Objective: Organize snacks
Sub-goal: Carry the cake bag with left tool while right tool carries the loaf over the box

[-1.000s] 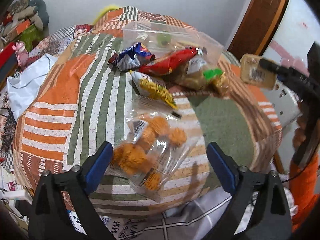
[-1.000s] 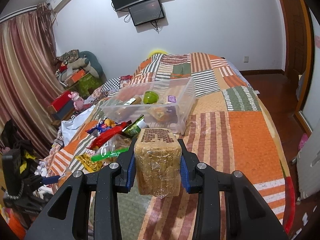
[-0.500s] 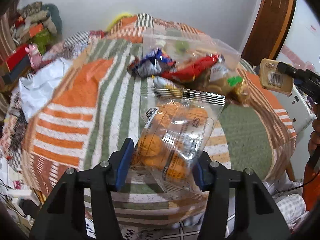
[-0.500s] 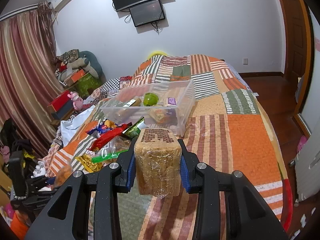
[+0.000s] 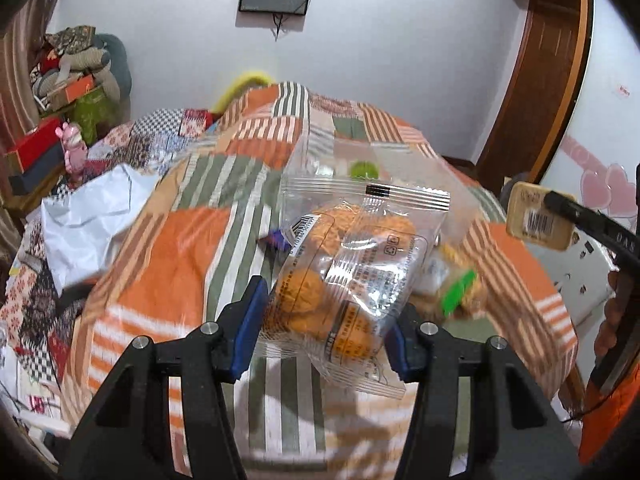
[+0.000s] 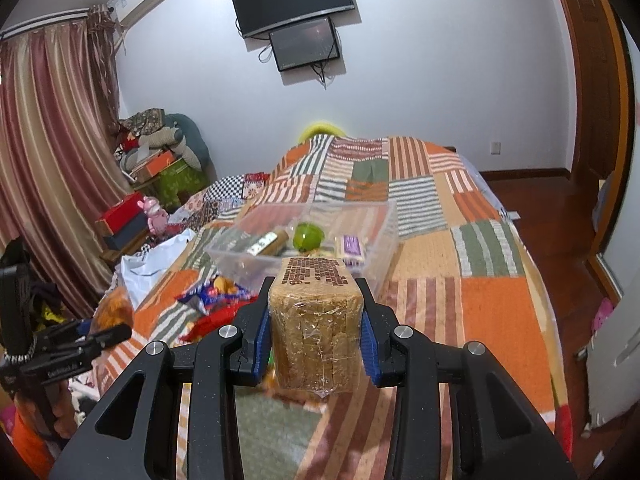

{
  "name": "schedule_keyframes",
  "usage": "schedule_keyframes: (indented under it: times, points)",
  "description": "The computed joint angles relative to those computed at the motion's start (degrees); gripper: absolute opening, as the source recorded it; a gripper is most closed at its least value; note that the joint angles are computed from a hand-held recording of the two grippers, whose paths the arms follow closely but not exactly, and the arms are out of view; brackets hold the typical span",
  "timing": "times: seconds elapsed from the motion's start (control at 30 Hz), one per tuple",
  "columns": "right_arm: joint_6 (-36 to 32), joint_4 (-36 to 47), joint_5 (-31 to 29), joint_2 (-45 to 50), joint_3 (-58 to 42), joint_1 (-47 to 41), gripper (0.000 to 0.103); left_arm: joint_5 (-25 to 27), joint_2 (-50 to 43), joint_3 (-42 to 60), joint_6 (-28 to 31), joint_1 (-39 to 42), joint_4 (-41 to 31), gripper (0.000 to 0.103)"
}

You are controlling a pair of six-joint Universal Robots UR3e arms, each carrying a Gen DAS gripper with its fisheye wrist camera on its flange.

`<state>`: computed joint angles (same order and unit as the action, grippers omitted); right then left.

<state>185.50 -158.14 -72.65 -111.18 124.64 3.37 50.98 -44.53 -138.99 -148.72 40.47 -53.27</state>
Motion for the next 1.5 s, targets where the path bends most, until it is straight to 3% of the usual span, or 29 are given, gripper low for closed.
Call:
schedule_keyframes:
  times: [0.2, 0.47, 0.9, 1.5]
  points:
    - [0.3, -3.5, -1.1, 6.0, -4.3, 0.8, 0.033, 5.0, -16.7, 5.6, -9.6, -10.0, 18.8, 0.053]
    - [0.4, -7.3, -4.5, 14.5, -10.6, 2.9, 0.033, 11.3, -34.8, 16.3, -16.8, -19.7, 30.8, 0.053]
    - [-0.1, -7.6, -7.7, 24.9, -18.8, 3.7, 0.033, 18.7, -55.7, 35.0, -20.6, -30.1, 34.2, 0.053]
    - [-2.7, -3.1, -9.9, 35.7, -29.0, 3.8, 0.033, 21.6, -73.6, 56.0, -22.2, -35.8, 24.3, 0.053]
